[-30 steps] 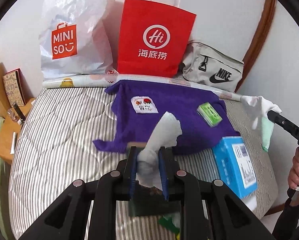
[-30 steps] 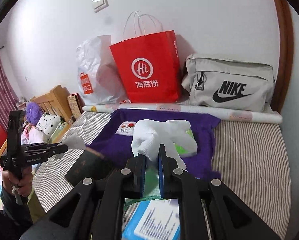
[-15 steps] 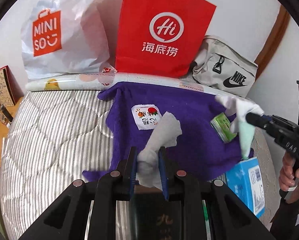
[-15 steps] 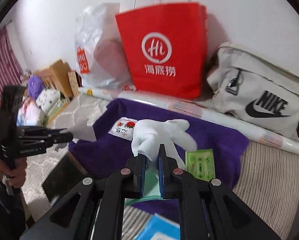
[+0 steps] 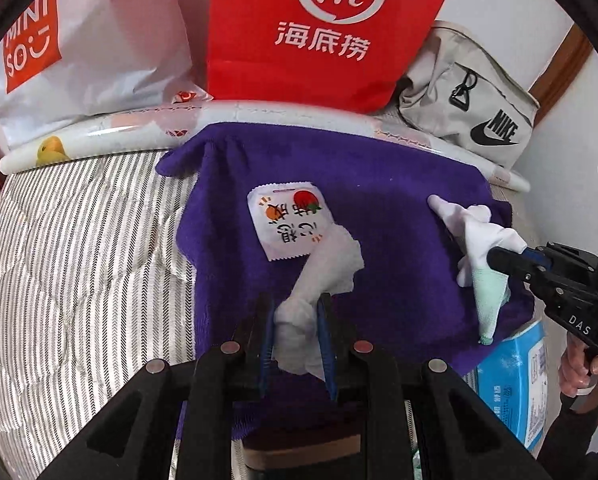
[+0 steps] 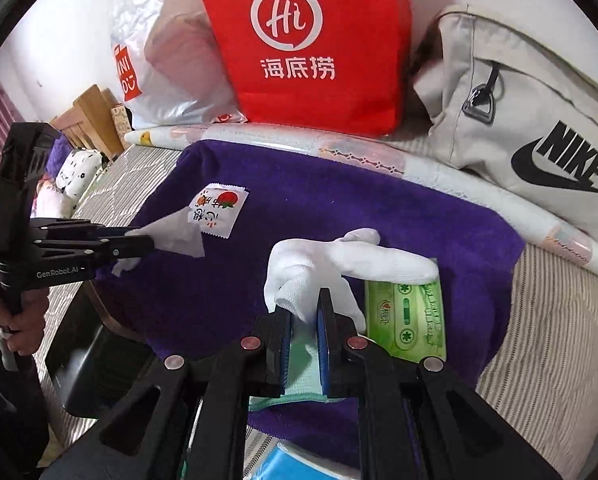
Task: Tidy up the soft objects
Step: 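Open both tools to drop the sock and glove onto the purple towel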
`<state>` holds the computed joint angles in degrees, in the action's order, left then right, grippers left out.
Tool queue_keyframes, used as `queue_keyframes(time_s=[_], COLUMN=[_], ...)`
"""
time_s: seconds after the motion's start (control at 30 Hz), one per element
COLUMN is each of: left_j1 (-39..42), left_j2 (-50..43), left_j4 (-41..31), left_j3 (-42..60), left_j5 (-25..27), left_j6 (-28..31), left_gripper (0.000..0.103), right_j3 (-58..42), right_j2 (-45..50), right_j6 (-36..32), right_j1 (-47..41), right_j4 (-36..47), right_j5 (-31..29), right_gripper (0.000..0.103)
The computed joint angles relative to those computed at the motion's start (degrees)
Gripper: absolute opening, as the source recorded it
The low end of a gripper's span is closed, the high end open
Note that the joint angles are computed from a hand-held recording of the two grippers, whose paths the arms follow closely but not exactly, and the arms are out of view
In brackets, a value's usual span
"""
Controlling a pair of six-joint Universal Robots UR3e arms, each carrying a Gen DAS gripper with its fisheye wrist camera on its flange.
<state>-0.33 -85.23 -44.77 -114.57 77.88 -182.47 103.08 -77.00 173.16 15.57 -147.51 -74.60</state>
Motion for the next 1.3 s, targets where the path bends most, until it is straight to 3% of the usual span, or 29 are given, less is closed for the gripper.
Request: queue_keyframes(time_s=[0.13, 0.2, 0.23, 0.27, 0.33, 0.6, 0.83, 0.9, 1.07, 1.2, 1.3], left_j1=[-0.3, -0.6, -1.2, -1.4, -0.9, -0.7, -2.2, -3.1, 0.2, 0.7, -2.5], left_j2=[-1.1, -1.9, -2.3, -2.4, -1.4, 6.0, 20.0, 24.6, 37.9, 46.5, 51.0], left_j4=[0.5, -0.6, -1.0, -0.7, -0.1, -2.3, -4.0, -7.2, -20.1, -29.0, -32.1], left_j3=[0.1, 1.0, 1.6, 1.7, 1.0, -0.9, -6.1, -6.7, -7.6, -8.4, -9.6], left_j5=[0.2, 0.2, 1.2, 1.9, 1.3, 2.4, 3.0, 3.9, -2.0, -3.6, -1.5], left_j6=[0.0, 0.6, 0.5, 0.3, 0.1, 0.3, -0.4, -1.4, -0.3, -1.4, -4.3], left_gripper=[0.022, 0.031, 0.044, 0.058, 0.061, 0.061, 0.061, 0.061, 0.061, 0.061, 0.061], right_j3=[-2.0, -3.0, -3.4, -3.8, -3.3, 3.5, 14.8, 17.8, 24.7, 29.9, 33.6], right_j2=[2.2, 3.2, 3.5, 3.8, 3.4, -4.8, -21.1, -27.0, -43.9, -57.4, -63.0], right_j6=[0.1, 0.0, 0.0, 0.1, 1.0, 3.4, 6.9, 7.8, 10.7, 14.4, 20.3], right_j1=[0.5, 0.7, 0.7, 0.7, 0.7, -0.1, -1.2, -1.0, 2.1, 3.8, 9.6], right_j4=[0.4, 0.6, 0.9, 1.5, 0.5, -2.3, -1.8, 0.0, 7.4, 15.9, 17.9], right_j5=[-0.1, 0.1, 0.5, 0.8, 0.6, 0.6, -0.6, -2.0, -7.4, -7.0, -10.9], right_gripper=[0.012, 0.015, 0.024, 0.045, 0.068, 0.069, 0.069, 0.069, 0.069, 0.069, 0.069])
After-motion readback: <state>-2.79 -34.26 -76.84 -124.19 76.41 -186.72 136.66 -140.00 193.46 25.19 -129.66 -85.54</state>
